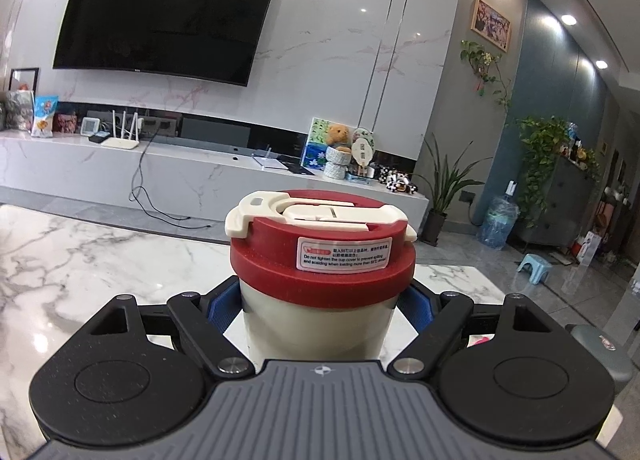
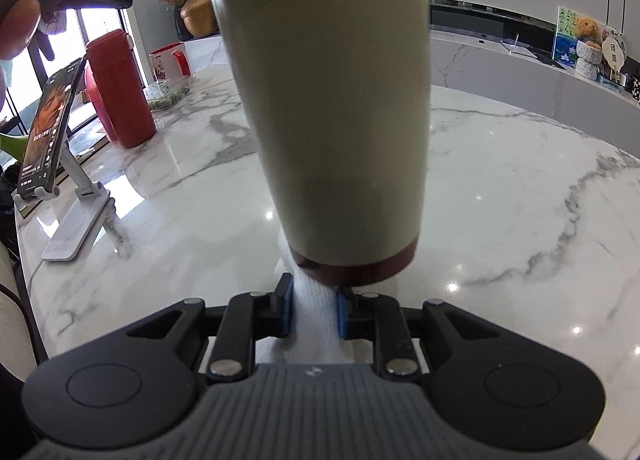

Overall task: Clean container
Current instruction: 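Keep wiping the tumbler's base with the towel in the right tool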

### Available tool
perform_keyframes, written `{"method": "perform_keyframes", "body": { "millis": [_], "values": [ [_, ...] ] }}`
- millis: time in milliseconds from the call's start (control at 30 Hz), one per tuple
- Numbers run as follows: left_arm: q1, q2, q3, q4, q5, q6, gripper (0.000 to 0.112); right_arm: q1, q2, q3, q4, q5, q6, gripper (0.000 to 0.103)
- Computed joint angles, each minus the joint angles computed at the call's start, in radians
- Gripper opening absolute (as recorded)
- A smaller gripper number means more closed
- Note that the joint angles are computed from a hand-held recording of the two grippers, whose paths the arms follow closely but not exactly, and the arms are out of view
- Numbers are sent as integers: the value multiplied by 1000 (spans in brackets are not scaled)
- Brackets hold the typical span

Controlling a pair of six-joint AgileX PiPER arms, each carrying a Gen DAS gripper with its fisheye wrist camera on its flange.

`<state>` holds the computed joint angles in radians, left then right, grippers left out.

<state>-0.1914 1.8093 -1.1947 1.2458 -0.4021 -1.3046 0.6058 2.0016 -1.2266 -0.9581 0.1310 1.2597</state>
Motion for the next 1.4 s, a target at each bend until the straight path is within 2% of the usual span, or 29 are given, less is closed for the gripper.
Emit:
{"method": "perform_keyframes", "body": {
  "millis": [100,267,400,567,733,933,1133,1400],
  "values": [
    [-16,-13,13,-59,40,67,81,-5,-5,5,-10,-1,10,23],
    [-36,-28,28,-178,99,201,81,-12,-15,14,-107,12,123,23],
    [-35,-31,27,-194,112,205,81,-19,-24,20,-140,15,167,23],
    [-29,-27,20,-144,97,152,81,-16,-25,18,-89,14,112,23],
    [6,-12,4,-5,13,-18,81,-10,-20,14,-20,0,34,23],
    [24,5,-9,52,-53,-85,81,-4,-12,6,25,-8,-15,23],
    [27,15,-17,52,-49,-94,81,-3,-9,4,-21,0,39,23],
    [8,3,-2,-39,13,13,81,-9,-21,14,-111,12,141,23]
  ]
}}
